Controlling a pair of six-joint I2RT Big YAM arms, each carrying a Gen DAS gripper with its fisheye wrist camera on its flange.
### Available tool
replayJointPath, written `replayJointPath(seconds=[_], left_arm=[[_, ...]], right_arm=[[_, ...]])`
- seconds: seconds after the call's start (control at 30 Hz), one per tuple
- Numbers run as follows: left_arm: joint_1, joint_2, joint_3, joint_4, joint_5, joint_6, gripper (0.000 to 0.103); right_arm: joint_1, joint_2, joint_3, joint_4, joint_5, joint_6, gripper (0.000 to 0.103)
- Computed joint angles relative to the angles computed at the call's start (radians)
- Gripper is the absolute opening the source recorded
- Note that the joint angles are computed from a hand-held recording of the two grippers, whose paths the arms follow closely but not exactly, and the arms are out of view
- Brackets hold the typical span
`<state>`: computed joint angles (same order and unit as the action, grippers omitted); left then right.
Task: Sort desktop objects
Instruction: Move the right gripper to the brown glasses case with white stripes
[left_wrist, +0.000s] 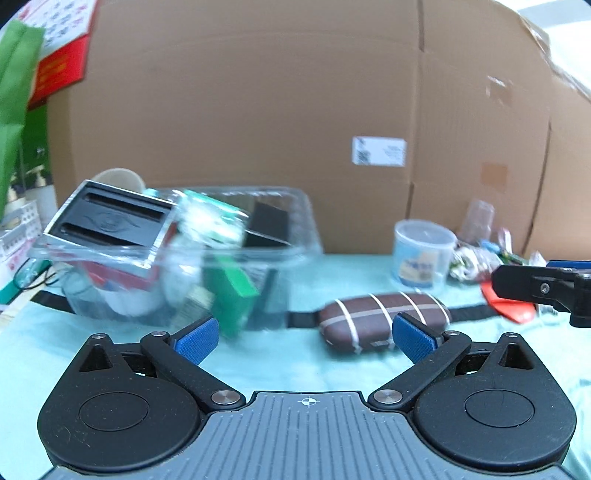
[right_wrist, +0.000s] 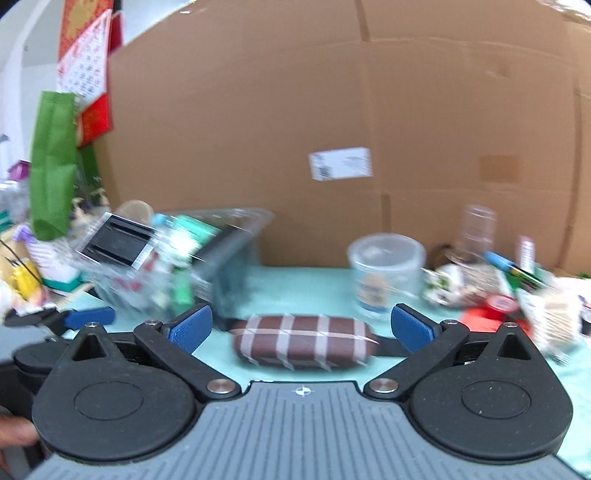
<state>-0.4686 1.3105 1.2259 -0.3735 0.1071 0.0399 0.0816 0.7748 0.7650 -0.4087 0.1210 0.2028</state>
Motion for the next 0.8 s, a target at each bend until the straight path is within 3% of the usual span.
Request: replayJointPath(seconds=[0.13, 0.3, 0.5, 0.6, 0.73, 0.8], left_arm=[[-0.03, 0.001, -0.02, 0.02, -0.01, 0.009, 0.103], [-0.046, 0.02, -0.023, 0.033, -0.009, -0.003, 0.103], [-0.054, 0.065, -0.003, 0.063, 0.001, -0.003, 0.103], [-0.056, 0.095, 0.024, 0.061, 0.01, 0.008, 0.103], [-0.057, 0.145, 0.07, 0.045, 0.031, 0.007, 0.103], [-0.055, 0.17, 0.092, 0.04, 0.05, 0.001, 0.103]], right_arm=[[-0.092, -0.031, -0.049, -0.012, -0.079, 0.021, 0.103], [-0.201, -0.053, -0.101, 0.034, -0.216, 0.066, 0.102], [-0.261, -0.003, -0.107, 0.074, -0.335, 0.1, 0.1], [-0.267, 0.036, -0.097, 0.091, -0.368, 0.097, 0.095], [-0.284, 0.113, -0.068, 0.122, -0.432, 0.121, 0.077], [-0.283, 0.157, -0.048, 0.138, -0.443, 0.132, 0.075]])
